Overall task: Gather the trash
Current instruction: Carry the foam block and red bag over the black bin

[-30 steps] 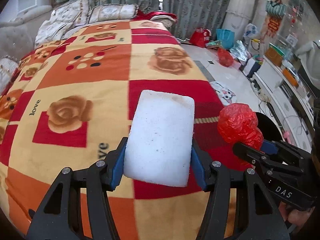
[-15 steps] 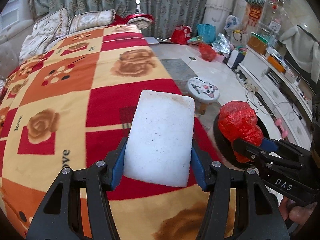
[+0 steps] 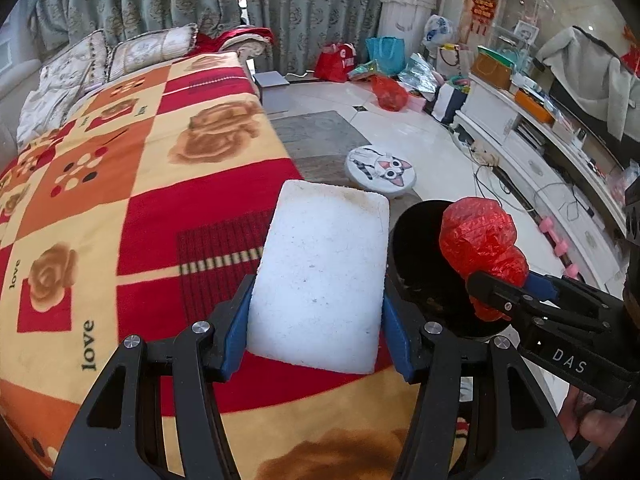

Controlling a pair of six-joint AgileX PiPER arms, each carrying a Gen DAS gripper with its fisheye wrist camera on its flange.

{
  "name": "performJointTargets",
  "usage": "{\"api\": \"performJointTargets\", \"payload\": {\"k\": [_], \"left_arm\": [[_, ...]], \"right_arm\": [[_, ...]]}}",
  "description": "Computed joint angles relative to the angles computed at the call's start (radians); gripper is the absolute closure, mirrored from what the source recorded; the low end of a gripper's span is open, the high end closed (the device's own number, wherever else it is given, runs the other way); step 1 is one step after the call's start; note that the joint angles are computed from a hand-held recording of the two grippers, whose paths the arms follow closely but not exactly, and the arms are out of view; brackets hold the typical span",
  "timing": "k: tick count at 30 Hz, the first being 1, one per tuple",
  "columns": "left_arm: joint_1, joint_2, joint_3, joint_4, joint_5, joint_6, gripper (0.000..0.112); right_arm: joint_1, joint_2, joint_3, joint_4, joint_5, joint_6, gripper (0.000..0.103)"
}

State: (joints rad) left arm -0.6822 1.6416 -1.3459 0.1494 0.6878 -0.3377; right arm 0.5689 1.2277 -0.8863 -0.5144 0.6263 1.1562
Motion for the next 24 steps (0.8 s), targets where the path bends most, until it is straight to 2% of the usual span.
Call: {"api": "performJointTargets", "payload": {"k": [15,24], "left_arm": [[-0.067,0.089,-0.094,-0.013,0.015,0.007,0.055],[-0.066,0.139,-0.146,-0.089,0.023,0.066,0.054]], "right_arm": [[-0.125,-0.076,0.073,0.081,-0.017,-0.087,0.057],[-0.179,-0.098,0.096,0.124,-0.023,-0.135,0.057]]}}
